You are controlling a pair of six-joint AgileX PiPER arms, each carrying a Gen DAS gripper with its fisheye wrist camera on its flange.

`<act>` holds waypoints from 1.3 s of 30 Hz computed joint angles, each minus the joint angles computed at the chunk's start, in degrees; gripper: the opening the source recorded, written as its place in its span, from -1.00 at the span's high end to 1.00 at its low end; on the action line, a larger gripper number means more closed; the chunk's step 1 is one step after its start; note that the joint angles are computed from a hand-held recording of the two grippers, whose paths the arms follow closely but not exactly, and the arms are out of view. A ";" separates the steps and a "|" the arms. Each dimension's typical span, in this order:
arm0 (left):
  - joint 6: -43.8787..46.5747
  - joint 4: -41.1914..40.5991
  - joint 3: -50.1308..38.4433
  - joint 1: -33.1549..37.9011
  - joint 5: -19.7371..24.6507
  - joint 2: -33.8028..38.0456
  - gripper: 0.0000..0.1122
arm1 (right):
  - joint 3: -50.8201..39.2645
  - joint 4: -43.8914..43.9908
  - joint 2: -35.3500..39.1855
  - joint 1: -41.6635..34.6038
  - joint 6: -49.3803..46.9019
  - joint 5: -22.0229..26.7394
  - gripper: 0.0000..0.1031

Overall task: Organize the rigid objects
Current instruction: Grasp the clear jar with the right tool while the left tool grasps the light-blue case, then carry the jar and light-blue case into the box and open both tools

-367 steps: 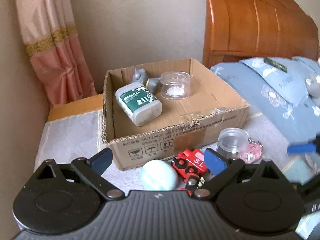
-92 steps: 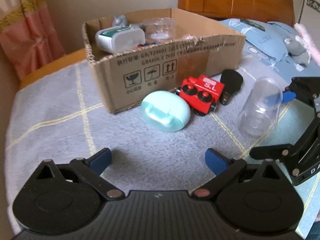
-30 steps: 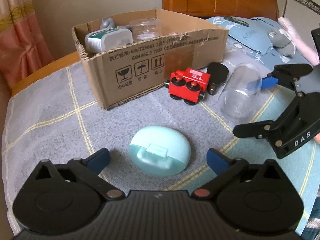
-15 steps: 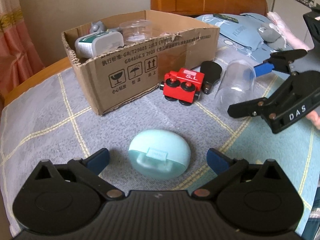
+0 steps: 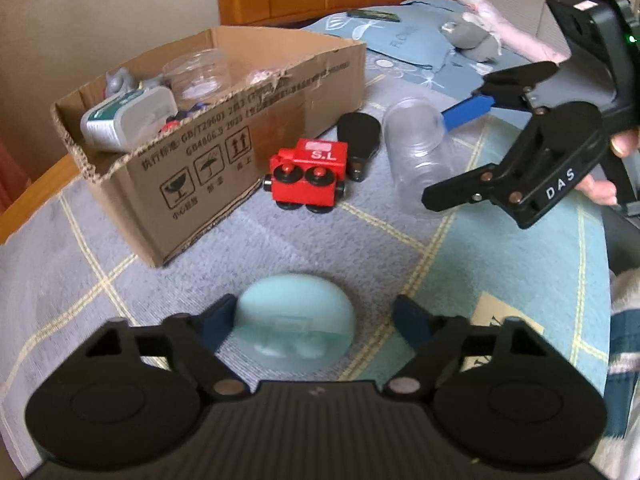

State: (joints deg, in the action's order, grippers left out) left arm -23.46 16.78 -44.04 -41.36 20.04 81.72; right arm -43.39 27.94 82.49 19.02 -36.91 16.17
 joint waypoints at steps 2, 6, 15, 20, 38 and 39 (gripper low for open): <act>-3.09 2.46 0.83 -0.27 -0.82 -0.68 -0.17 | 0.26 2.70 -0.27 0.01 -3.72 -0.53 -1.00; -12.27 8.97 0.90 -2.46 0.62 -1.12 -0.08 | 0.00 4.20 -0.19 0.59 -6.53 -1.10 -1.00; -34.00 22.65 -2.71 -11.16 11.67 0.92 -0.10 | -0.37 1.30 -0.16 1.34 -3.29 -0.69 -0.82; -29.45 19.08 -3.36 -10.56 12.29 0.70 -0.11 | -0.27 1.70 0.02 1.49 -4.00 -1.05 -0.82; -29.93 12.47 -6.23 -10.64 16.23 1.08 -0.08 | -2.29 2.27 -1.30 0.00 -7.64 5.39 -0.82; -29.75 11.95 -6.48 -10.87 16.79 0.91 -0.08 | -2.50 2.98 -1.59 -0.50 -8.63 6.47 -0.82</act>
State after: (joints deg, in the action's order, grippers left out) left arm -53.21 28.72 -50.53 -52.23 36.83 82.63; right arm -45.89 30.91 80.90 18.52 -45.54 22.64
